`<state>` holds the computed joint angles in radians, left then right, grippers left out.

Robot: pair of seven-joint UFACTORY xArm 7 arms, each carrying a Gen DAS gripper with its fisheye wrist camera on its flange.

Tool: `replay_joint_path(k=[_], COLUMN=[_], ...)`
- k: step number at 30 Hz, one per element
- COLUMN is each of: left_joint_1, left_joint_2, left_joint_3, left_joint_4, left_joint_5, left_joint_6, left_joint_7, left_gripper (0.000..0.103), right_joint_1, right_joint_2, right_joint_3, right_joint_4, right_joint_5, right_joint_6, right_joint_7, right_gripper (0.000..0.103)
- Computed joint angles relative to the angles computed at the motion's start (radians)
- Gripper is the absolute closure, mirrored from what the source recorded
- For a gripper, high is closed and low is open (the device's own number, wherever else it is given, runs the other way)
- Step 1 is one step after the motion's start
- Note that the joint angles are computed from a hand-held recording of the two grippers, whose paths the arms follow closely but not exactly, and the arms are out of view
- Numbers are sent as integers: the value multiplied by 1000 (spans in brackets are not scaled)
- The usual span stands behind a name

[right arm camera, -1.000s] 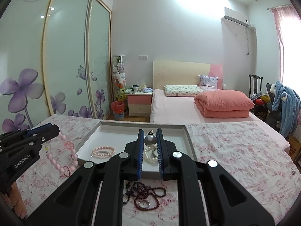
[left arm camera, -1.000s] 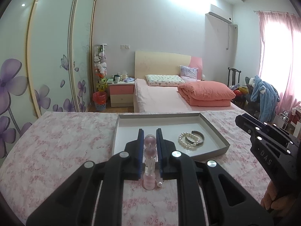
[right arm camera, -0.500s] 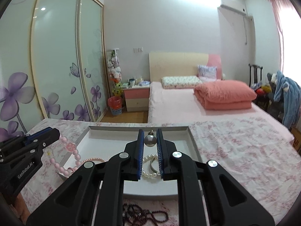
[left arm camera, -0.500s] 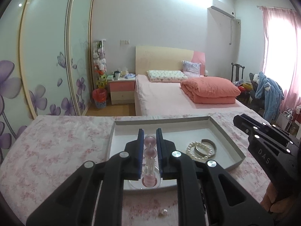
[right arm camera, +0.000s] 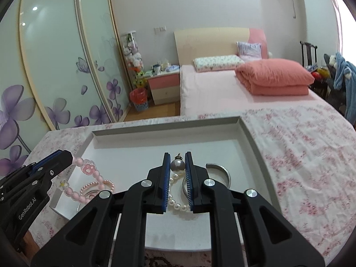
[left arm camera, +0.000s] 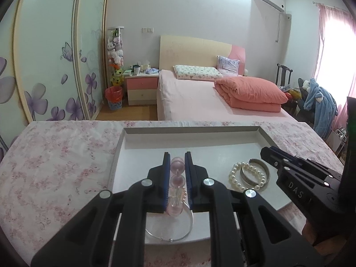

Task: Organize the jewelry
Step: 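Open the right tool over the tray while the left tool releases the bracelet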

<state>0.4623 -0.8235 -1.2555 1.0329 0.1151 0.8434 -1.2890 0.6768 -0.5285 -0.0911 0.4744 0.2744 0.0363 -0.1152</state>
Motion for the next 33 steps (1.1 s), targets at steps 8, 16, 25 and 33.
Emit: replay_joint_path(k=[8, 16, 25, 33], left_joint_1=[-27, -99, -192, -233], left_joint_2=[-10, -3, 9, 19], left_joint_3=[27, 71, 102, 107], left_joint_4=[-37, -60, -62, -49], left_joint_5=[5, 41, 90, 116], left_joint_6=[-24, 29, 111, 157], left_joint_7=[-28, -82, -147, -175], left_gripper=[79, 76, 73, 72], right_joint_1=[32, -6, -51, -87], right_joint_2=[-3, -38, -120, -209], right_joint_3=[-46, -44, -17, -9], right_joint_4=[2, -10, -56, -100], right_joint_5=[59, 82, 60, 40], right_joint_6=[28, 48, 82, 126], right_joint_7=[-35, -34, -26, -23], right_gripper=[71, 71, 71, 71])
